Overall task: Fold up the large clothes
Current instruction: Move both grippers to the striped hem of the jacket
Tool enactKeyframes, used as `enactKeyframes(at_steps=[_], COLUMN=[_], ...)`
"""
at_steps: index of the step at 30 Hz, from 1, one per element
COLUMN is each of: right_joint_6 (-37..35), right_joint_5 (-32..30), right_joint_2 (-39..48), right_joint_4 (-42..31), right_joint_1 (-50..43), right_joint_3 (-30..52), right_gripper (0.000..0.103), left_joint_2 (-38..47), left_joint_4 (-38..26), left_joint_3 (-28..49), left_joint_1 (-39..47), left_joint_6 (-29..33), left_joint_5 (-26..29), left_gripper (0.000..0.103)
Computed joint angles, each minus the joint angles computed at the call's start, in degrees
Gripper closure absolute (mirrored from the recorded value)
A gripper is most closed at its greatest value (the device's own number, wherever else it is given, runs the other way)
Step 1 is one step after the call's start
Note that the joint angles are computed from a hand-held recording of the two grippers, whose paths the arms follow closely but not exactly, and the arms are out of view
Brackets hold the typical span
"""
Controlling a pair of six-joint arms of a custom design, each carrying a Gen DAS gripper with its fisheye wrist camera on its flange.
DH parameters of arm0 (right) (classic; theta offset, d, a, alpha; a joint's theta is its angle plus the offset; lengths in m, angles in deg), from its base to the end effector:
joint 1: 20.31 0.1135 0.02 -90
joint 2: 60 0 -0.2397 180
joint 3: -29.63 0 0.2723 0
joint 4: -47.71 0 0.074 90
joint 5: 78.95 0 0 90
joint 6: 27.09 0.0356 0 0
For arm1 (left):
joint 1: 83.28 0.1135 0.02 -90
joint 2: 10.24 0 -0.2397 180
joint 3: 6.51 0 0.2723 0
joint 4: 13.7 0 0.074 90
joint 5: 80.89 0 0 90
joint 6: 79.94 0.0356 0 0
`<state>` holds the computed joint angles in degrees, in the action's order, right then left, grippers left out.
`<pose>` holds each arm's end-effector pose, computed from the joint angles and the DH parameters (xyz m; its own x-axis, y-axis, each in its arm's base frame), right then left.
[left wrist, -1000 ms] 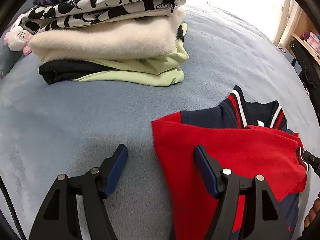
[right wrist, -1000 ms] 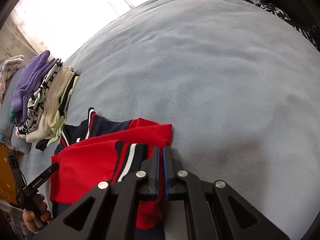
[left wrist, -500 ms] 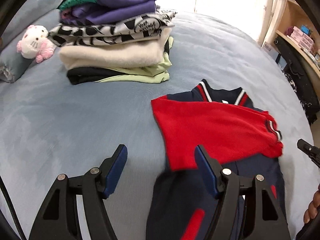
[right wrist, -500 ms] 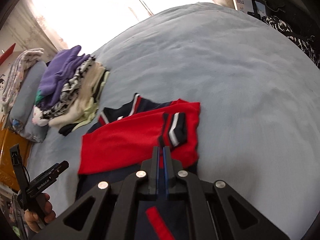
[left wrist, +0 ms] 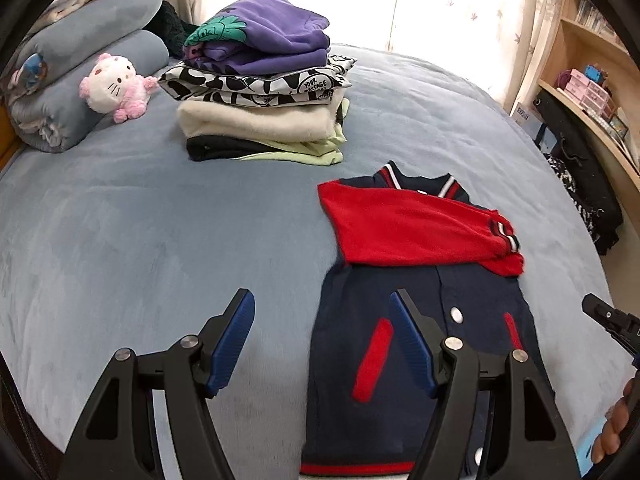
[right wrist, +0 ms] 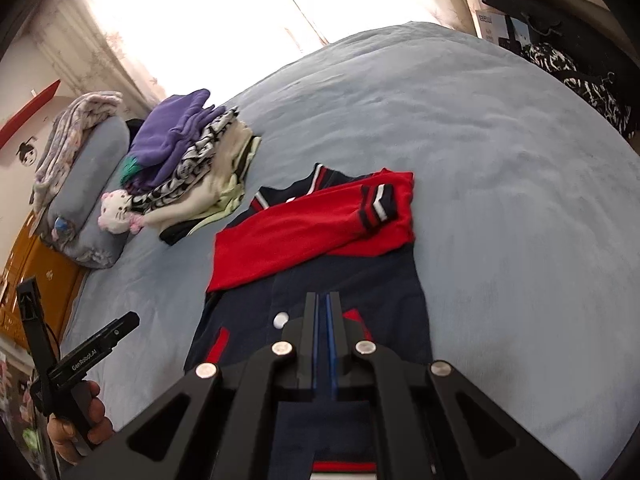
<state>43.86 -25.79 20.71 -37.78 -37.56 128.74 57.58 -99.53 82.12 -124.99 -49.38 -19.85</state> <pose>0.2733 -0.0625 0.3416 -0.8362 -0.0139 -0.5482 -0.2735 0.8770 0.3950 0.1820 -0.1391 0.3369 -0.7139 -0.3730 -0.5927 -0.3643 0.9206 -0.1405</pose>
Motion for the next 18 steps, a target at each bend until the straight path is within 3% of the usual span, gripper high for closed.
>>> enactKeyframes(at_steps=[8,15,18], right_joint_6=[-7.4,-13.65,-16.66], right_joint_5=[-3.25,-5.32,-5.25], right_joint_2=[-9.01,-13.98,-15.27], right_joint_4=[-6.13,-9.14,-10.25], right_joint_1=[-4.06,-8.83,-10.77], right_joint_3=[-4.88,-9.74,-11.77], right_gripper=[0.099,0.098,0.079], left_joint_2=[-2.53,-6.78,-8.57], left_joint_4=[-10.31,-12.9,-11.41], left_joint_3=[1.14,-3.87,-7.5], left_joint_1=[-13.7,-20.24,-22.21], left_joint_6=[-14.01,-22.58,-24.79], left_joint_5=[-6.95,-7.6,-6.13], left_gripper=[0.034,0.033,0.033])
